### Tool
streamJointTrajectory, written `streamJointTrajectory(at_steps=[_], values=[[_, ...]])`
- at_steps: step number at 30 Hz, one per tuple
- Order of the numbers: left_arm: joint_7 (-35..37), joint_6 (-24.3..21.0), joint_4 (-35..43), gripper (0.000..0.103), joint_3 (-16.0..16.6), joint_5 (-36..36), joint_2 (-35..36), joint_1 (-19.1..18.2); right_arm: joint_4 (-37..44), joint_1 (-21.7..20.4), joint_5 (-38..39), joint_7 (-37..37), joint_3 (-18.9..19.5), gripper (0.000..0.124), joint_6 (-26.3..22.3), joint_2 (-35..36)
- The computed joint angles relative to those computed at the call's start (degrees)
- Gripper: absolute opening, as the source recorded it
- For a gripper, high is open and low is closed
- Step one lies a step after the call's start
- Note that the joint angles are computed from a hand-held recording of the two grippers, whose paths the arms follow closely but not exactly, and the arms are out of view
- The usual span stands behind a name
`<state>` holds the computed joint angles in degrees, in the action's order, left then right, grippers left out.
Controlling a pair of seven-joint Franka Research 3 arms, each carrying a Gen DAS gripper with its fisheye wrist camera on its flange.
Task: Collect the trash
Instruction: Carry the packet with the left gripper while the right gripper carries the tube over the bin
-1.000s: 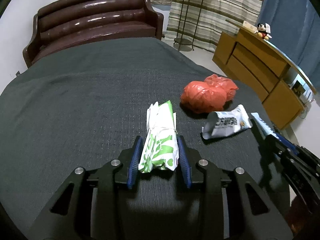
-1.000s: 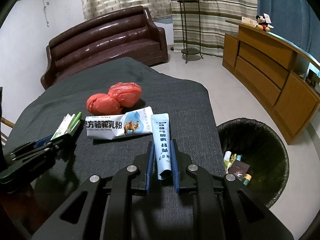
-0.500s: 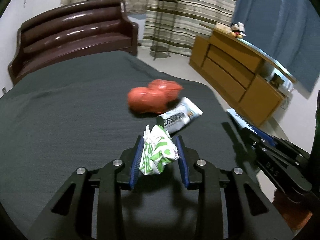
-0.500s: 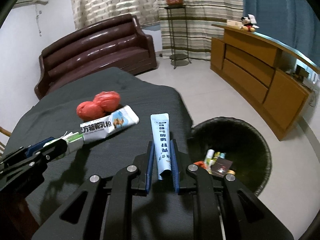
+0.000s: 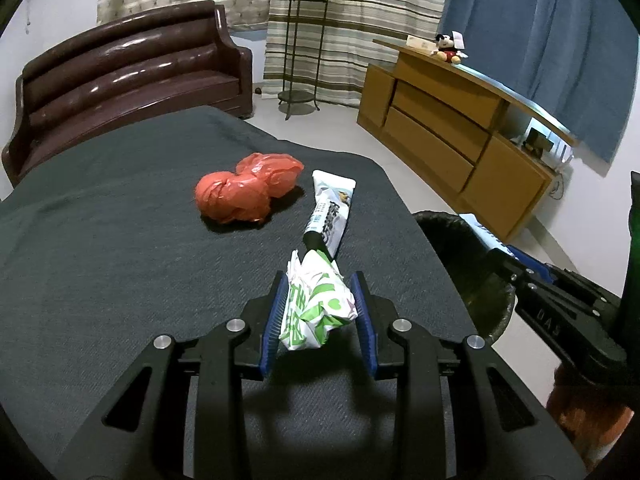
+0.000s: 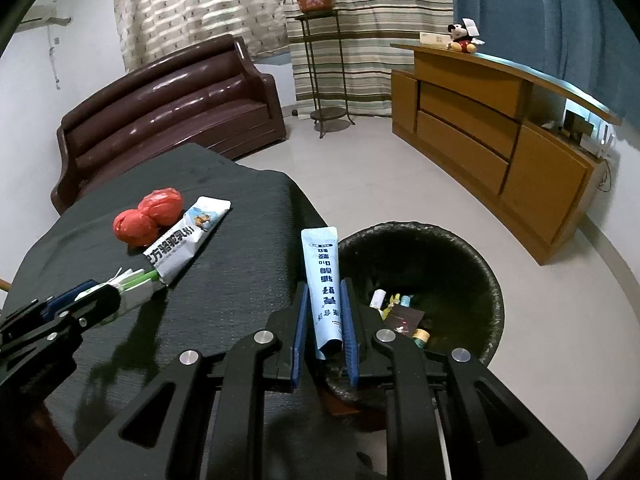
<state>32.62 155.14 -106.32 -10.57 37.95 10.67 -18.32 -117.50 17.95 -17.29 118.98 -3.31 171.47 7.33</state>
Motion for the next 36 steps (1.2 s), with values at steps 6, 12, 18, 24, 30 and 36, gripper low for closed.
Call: streamJointTrajectory(at_steps=[6, 12, 18, 24, 30, 36], values=[[-1.17, 1.26, -2.16, 0.031, 0.1, 0.55, -1.89, 0.42, 0.05, 0.13, -0.01, 0.04, -0.16, 0.017, 0.05, 0.06], [-1.24, 2.36, -1.18, 0.031, -0.27, 1.79, -1.57, 0.35, 0.0, -0.08, -0.33, 0.29, -0.41, 0.017, 0.18, -0.19], [-0.45, 2.91, 2.32, 0.031, -0.29, 2.79, 0.99, -0.91, -0.48, -0.47, -2.7, 2.58, -0.88, 0.017, 0.13, -0.82], [3.45, 1.86, 9.45, 0.031, -0.12, 1.55, 6.54, -3.33, -0.6, -1.38, -5.11, 5.24, -1.5, 0.017, 0.06, -1.01], [7.74, 0.85, 15.82, 0.031, 0.39, -1.0, 11.85, -5.4, -0.04, -2.16, -7.72, 7.78, -2.3, 0.017, -0.18, -0.48], [11.13, -1.01, 22.2, 0.031, 1.44, -2.82, 16.83, -7.62, 0.88, -3.1, -6.52, 7.26, -2.61, 0.017, -0.06, 0.74]])
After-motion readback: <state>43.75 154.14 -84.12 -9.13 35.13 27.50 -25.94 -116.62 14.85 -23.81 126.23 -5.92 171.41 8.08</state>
